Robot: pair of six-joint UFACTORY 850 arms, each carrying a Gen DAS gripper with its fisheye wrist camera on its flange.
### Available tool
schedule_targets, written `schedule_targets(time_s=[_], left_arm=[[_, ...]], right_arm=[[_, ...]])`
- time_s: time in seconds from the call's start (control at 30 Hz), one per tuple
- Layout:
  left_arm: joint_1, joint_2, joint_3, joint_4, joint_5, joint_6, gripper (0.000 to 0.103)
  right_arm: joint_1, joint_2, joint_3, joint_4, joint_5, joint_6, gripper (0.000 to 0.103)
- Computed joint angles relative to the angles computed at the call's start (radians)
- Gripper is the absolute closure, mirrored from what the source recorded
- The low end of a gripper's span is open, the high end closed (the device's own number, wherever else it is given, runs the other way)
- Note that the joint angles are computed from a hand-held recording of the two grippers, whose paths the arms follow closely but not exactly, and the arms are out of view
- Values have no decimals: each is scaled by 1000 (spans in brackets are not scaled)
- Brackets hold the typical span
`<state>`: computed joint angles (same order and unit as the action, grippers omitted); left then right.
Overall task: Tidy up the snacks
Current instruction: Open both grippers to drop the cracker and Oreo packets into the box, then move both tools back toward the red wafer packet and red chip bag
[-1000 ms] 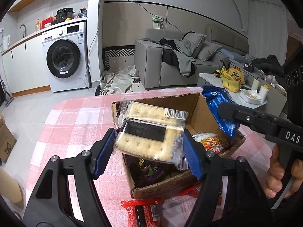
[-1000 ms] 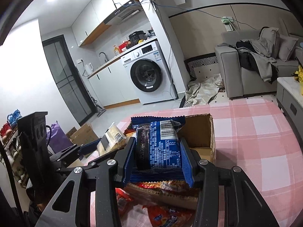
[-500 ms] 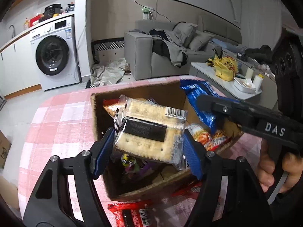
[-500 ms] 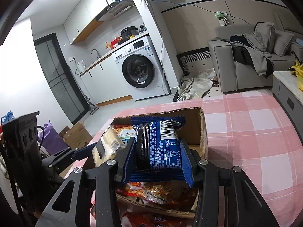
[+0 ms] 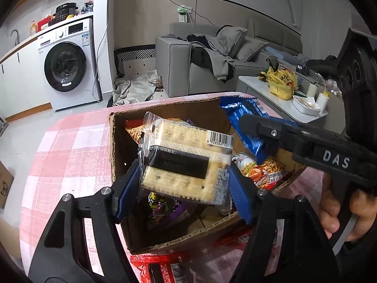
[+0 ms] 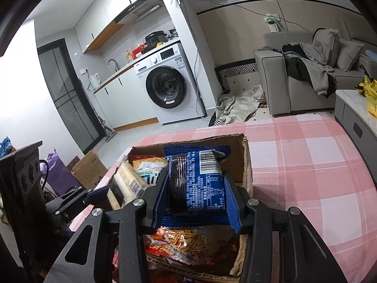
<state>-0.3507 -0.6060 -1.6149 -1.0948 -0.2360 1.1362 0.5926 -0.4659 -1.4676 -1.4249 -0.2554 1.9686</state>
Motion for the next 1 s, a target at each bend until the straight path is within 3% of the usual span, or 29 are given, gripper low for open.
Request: schedule_targets(time_s=[0.1, 0.2, 0.27, 0.37, 0.43, 0.73, 0.9, 1.0], left_arm=[[-2, 9, 11, 6, 8, -16, 34], [-2, 36, 39, -1, 31, -12, 23], [4, 56, 55, 5, 13, -20, 21], [12, 93, 95, 1, 19, -11, 16], [20, 128, 136, -34, 33, 17, 0], [83, 273, 332, -388, 36, 326, 1], [117, 336, 439, -589, 35, 546, 1], [115, 348, 455, -634, 63, 605, 1]], right_arm=[[8, 8, 1, -2, -12, -16, 56], [24, 29, 21, -54, -62, 21, 47], [31, 45, 34, -44, -75, 7, 39], [43, 81, 76, -78, -90, 57, 8], [51, 102, 102, -51, -99, 41, 2], [100, 170, 188, 115, -127, -132, 0], [123, 189, 228, 93, -130, -102, 0], [124, 187, 241, 45, -122, -22, 0]])
